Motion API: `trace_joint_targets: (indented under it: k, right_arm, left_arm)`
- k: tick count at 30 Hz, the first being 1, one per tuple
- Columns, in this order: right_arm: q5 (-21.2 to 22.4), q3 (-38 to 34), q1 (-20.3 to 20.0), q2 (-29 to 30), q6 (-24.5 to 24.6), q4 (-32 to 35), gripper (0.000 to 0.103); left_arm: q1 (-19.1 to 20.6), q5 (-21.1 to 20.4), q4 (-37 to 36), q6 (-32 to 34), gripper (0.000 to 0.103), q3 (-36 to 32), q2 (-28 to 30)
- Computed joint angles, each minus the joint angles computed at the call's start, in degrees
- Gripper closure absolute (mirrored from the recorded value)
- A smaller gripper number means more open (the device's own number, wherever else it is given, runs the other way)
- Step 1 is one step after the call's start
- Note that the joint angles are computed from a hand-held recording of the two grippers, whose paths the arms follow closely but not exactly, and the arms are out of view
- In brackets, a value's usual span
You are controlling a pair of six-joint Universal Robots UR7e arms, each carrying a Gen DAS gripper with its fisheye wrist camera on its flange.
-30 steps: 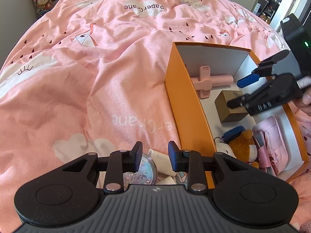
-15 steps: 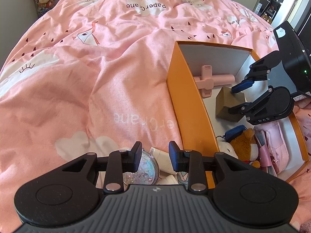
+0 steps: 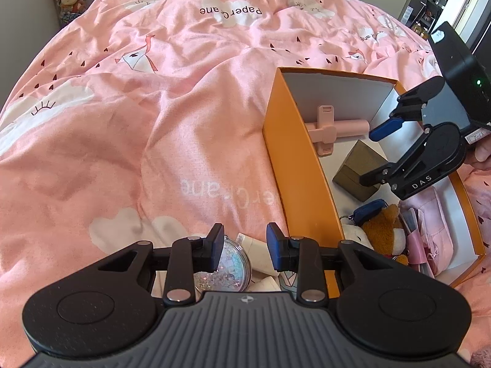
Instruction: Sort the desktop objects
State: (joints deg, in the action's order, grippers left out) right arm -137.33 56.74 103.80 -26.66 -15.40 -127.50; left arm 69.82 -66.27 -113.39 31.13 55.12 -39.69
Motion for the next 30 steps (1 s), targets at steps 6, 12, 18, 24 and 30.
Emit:
trace_joint_targets:
  k: [6,12,18,24,30]
  right_arm:
    - [-0.1,0.8,-1.0,-0.6,4.4,2.9,0.038]
    - [4.2,-0.1,-1.2,0.7,-2.0,-2.0,0.041]
    - [8.2,-5.7,-0.5,4.4,-13.8,-0.2,0.041]
    - [10.7,-8.3,0.2,5.3,-23.6,3.0,0.041]
    - [9.7,-7.4,0.2,5.6,-24.5,-0.4,0.036]
  left_arm:
    - [0.0,0.3,0.3,0.0,0.068,0.1,-0.2]
    - [-0.1,0.9,0.1,-0.3,0.068,0.0,-0.2]
    - [0.0,1.5,0.7,-1.4,0.068,-0.4,-0.3]
    - [0.0,1.7,1.0,-1.9,0.068,-0.5,-0.2]
    - [0.0,1.2,0.9,-1.6,0.068,0.0,-0.5]
